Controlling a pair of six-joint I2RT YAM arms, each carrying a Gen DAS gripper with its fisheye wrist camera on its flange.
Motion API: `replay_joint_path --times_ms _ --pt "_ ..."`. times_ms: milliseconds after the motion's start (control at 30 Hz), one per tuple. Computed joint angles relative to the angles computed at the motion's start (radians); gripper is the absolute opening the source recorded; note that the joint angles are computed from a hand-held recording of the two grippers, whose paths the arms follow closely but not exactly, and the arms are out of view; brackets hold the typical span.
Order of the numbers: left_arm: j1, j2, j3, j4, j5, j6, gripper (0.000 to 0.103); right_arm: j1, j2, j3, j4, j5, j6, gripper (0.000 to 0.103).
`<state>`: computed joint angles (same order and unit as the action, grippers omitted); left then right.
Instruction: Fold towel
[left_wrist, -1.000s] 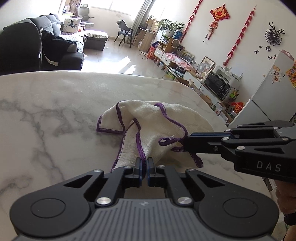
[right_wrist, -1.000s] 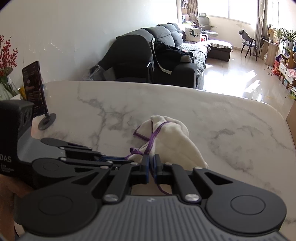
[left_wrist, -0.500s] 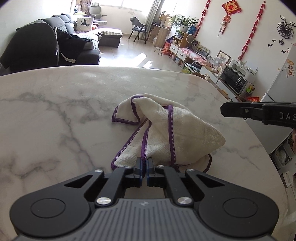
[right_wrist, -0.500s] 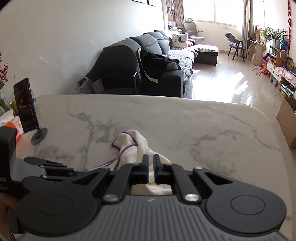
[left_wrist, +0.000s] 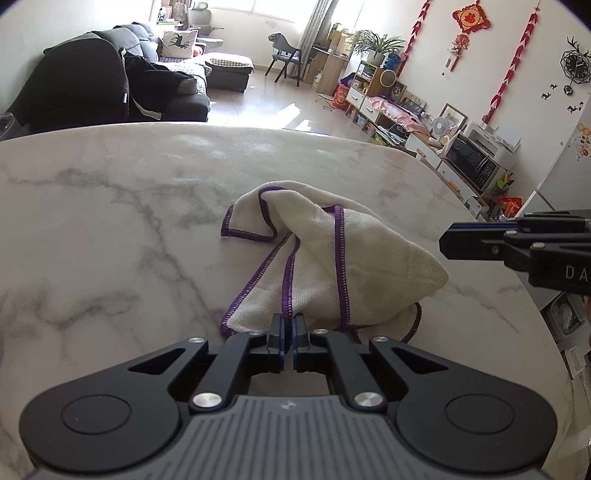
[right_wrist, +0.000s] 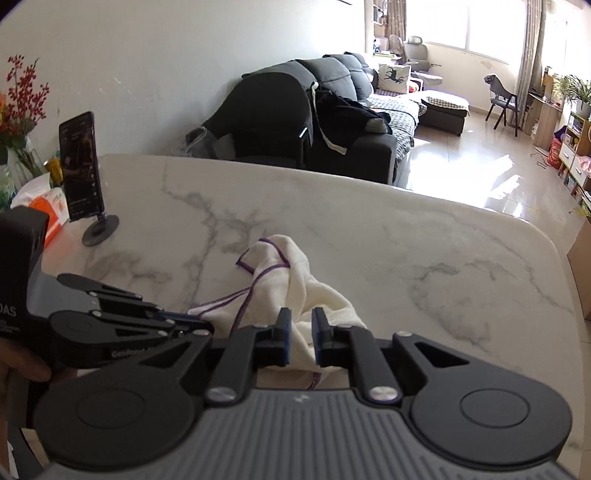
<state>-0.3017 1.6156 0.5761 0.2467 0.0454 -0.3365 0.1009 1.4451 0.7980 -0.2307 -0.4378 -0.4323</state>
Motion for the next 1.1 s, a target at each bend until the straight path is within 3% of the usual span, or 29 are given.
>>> replay_joint_path --times_ms 367,567,833,1100 --pt "0.008 -0.010 -0.023 0.022 0.027 -0.002 0.003 0.119 0.050 -0.021 -0.004 0.048 -0.054 0.029" --pt "0.019 -0.003 -0.035 0.038 0.060 0.002 0.003 0.154 0.119 0.001 0.030 0.089 -0.018 0.040" --pt "0.044 0.011 -0.068 0.098 0.105 0.007 0.003 0.159 0.173 0.045 0.019 0.099 0.042 0.045" --pt "0.071 0.029 -0.086 0.150 0.147 0.010 0.002 0.178 0.193 0.047 0.046 0.135 0.063 0.044"
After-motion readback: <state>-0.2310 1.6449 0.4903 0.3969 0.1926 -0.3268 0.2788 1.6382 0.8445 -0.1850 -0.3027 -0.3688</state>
